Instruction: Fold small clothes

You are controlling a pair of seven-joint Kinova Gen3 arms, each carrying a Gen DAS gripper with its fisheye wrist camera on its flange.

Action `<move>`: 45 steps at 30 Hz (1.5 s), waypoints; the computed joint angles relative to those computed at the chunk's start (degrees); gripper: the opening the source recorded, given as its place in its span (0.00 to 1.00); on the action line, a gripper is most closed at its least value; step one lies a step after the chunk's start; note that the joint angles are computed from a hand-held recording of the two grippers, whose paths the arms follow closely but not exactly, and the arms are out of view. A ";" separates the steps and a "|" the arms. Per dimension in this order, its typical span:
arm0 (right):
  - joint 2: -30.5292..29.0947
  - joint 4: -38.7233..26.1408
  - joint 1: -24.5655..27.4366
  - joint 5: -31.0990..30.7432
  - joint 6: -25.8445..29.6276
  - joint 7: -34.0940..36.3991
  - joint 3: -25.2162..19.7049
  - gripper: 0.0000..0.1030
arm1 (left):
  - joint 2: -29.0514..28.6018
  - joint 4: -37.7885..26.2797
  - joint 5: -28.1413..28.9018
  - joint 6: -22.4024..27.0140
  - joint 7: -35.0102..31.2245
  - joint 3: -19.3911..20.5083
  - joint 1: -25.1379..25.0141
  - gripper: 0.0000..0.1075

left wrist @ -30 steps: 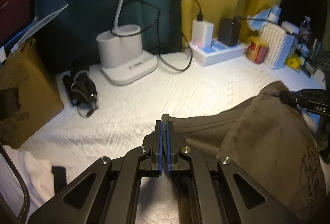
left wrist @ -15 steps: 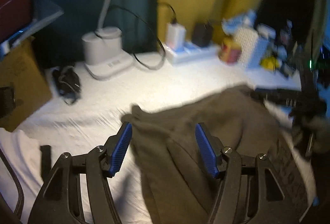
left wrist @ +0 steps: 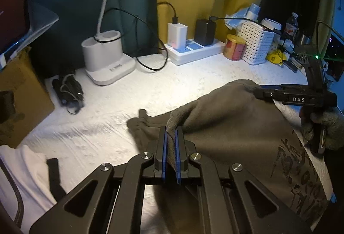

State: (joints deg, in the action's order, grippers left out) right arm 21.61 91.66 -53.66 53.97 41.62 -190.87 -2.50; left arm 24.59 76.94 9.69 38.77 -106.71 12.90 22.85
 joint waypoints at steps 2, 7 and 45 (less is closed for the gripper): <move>-0.52 1.37 2.83 0.27 -4.66 -1.25 -1.71 0.41 | 0.98 -0.87 -0.52 1.35 0.36 -0.48 0.15 0.05; -0.32 1.41 0.62 2.27 -8.34 -3.15 2.62 0.24 | 2.20 -0.77 -0.46 2.40 0.39 -0.57 -0.16 0.05; 1.42 -4.61 -13.30 3.67 21.40 -5.67 -5.45 0.40 | -15.74 21.95 15.52 -6.34 -7.12 3.01 -5.24 0.58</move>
State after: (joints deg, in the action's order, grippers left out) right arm 23.03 87.05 -66.96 57.63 63.02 -196.54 -7.95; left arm 8.85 98.89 25.20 32.42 -113.83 15.91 17.61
